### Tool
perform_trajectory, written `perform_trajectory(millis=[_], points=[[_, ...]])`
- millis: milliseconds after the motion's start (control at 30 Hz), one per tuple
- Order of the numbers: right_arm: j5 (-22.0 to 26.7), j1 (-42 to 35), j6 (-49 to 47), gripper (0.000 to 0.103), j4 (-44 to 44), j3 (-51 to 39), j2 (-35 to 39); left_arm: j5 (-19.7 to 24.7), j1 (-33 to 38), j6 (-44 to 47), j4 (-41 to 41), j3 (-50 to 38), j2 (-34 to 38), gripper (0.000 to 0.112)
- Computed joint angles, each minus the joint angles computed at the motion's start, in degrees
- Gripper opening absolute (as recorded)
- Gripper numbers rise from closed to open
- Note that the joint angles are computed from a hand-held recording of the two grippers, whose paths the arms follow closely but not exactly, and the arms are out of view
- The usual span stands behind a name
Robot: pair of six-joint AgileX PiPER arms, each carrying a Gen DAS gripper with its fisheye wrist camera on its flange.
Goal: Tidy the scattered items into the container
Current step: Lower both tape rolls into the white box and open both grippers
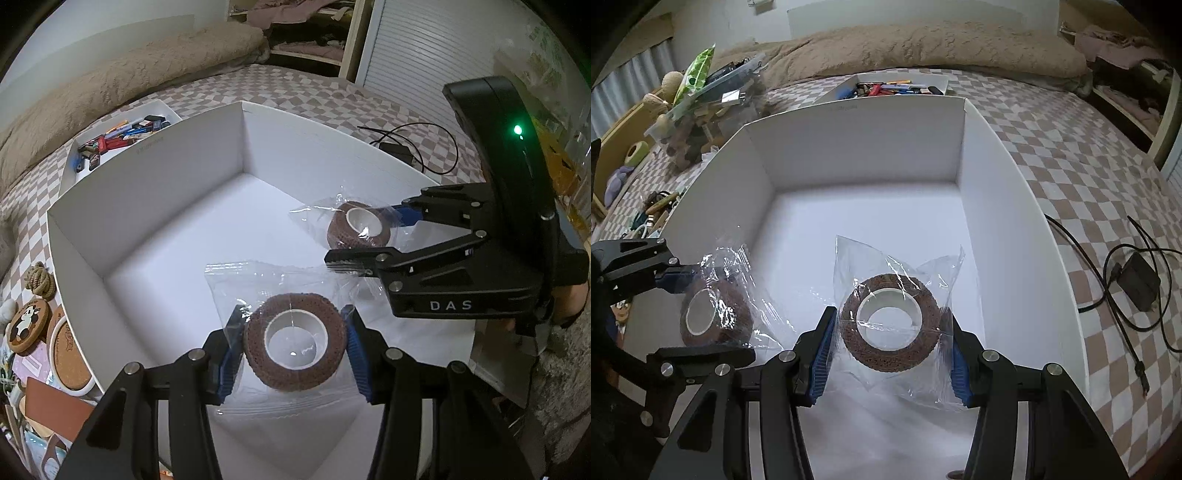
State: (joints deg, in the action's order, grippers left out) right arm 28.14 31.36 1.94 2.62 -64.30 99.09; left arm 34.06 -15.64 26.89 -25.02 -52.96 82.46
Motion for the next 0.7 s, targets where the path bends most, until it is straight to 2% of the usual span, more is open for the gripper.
perform_trajectory(millis=[133,700], points=[[0.2,0.0,-0.4,0.054,0.5,-0.3,0.4,0.2,0.1,1.0,-0.5,-0.1,0.4,0.057],[0.8,0.0,-2.7,0.054,0.5,-0.7,1.0,-1.4,0.0,1.8,-1.1,0.8,0.2,0.057]])
